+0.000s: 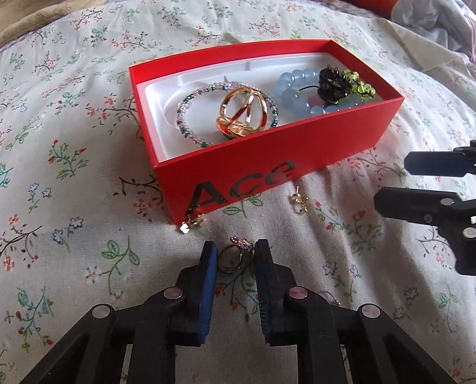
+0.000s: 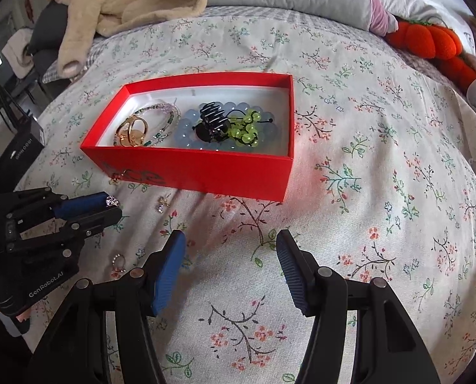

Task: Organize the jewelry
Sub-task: 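Grasp the small gold hoop earring on the bedspread with the left tool, then grasp a small gold earring with the right tool while the left tool holds the hoop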

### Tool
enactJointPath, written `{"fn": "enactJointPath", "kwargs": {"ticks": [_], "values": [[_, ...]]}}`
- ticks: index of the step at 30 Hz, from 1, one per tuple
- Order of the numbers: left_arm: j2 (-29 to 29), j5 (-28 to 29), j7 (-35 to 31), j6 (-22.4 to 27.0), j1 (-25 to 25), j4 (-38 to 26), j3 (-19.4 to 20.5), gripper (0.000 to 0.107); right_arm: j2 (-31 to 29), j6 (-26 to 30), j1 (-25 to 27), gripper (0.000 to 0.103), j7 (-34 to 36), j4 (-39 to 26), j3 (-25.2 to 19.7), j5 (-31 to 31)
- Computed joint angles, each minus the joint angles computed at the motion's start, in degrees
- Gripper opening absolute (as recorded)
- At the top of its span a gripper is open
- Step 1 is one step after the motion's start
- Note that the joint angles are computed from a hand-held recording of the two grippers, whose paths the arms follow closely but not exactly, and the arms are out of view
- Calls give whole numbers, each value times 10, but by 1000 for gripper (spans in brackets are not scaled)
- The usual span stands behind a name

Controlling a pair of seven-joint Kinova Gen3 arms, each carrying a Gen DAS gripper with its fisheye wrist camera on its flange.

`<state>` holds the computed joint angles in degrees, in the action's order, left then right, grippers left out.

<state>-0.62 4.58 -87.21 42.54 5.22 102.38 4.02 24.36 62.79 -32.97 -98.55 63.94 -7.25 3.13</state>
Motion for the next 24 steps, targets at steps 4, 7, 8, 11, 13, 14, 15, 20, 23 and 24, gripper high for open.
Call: {"fn": "enactJointPath", "kwargs": {"ticks": [4, 7, 8, 11, 13, 14, 15, 20, 23, 24], "values": [[-10, -1, 3, 7, -5, 3, -4, 18, 9, 2, -8, 62, 0, -11, -3, -2], [-18, 3, 0, 12, -10, 6, -9, 18, 17, 3, -16, 62, 1, -19, -5, -2], [-20, 2, 2, 14, -12, 6, -9, 18, 19, 1, -18, 62, 3, -21, -6, -3], [-25, 1, 5, 21, -17, 8, -13, 18, 28, 0, -26, 62, 8, -28, -7, -2], [-27, 0, 6, 27, -21, 9, -14, 18, 39, 6, -34, 62, 11, -39, -6, 1], [-27, -1, 6, 31, -22, 8, -15, 18, 42, 4, -38, 62, 12, -40, -5, 4], [-28, -6, 9, 32, -23, 9, -14, 18, 44, 1, -41, 61, 14, -40, -4, 5], [-32, 0, 1, 38, -29, 15, -20, 18, 60, -5, -43, 55, 40, -45, -9, -4], [-32, 7, -3, 43, -33, 14, -22, 18, 57, -27, -39, 52, 42, -32, -9, -11], [-32, 9, -5, 44, -34, 14, -23, 18, 56, -32, -37, 50, 41, -28, -9, -15]]}}
